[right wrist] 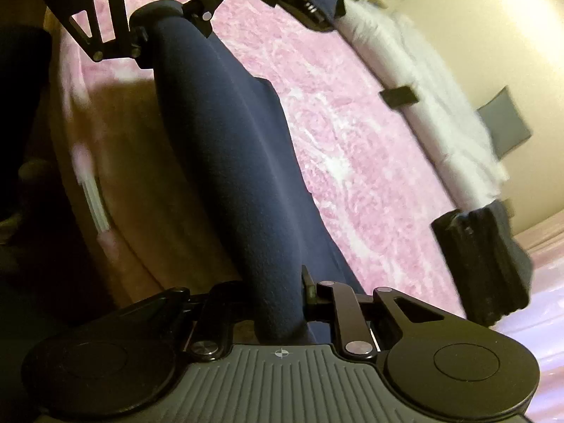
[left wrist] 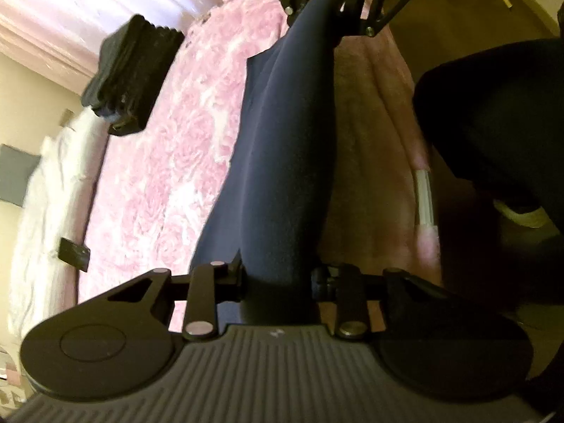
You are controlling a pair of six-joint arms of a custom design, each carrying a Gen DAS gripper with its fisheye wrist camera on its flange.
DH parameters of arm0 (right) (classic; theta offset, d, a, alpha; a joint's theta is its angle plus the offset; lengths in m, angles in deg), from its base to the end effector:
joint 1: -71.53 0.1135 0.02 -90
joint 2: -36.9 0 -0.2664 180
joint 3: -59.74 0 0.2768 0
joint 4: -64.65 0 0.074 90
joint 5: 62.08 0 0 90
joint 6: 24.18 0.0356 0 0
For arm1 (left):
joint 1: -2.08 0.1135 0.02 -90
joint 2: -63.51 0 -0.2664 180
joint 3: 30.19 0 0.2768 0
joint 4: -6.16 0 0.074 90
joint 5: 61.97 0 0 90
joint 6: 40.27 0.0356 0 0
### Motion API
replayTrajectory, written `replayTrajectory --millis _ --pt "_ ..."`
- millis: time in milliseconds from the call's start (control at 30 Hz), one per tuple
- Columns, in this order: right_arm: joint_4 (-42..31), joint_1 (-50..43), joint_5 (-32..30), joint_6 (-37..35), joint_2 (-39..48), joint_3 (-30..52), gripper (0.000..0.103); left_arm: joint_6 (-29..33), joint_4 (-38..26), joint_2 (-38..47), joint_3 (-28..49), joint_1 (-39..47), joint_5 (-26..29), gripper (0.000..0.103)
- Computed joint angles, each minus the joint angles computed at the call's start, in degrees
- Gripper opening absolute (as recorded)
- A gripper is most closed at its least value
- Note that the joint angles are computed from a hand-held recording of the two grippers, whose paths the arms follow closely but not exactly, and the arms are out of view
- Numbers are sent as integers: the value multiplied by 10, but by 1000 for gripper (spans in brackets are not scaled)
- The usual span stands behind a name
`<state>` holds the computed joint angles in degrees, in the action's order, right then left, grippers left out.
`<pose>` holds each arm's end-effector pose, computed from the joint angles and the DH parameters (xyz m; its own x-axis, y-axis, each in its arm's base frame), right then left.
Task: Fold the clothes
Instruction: 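Lift the folded navy shirt with both grippers and carry it toward the clothes stack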
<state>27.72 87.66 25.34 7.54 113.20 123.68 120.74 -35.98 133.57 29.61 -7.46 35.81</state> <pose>0.2865 0.0845 0.2300 -0.1228 -0.9201 -0.3719 -0.7802 0.3211 -0.5369 0.2637 -0.0492 0.2281 -0.0220 0.9537 -0.3000 0.8187 0.1893 0.5420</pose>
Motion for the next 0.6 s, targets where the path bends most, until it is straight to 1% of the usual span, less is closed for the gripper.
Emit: replayTrajectory --millis 100,133,233,333,467,600 --pt "-144 -9 -11 0 11 112 15 -10 -127 37 122 -10 -10 27" --pt "-194 -13 -15 1 15 152 15 -15 -178 49 171 -16 -12 27" --pt "-350 -39 -33 6 15 265 15 -39 -317 96 316 -54 -22 27" --pt "-480 -93 -56 -17 35 376 15 -72 -423 159 454 -107 -33 27" --pt "-583 -192 -88 -80 68 494 15 -126 -521 269 653 -185 -48 27" --pt "-646 -283 -117 -149 122 621 15 -165 -589 396 880 -244 -78 27"
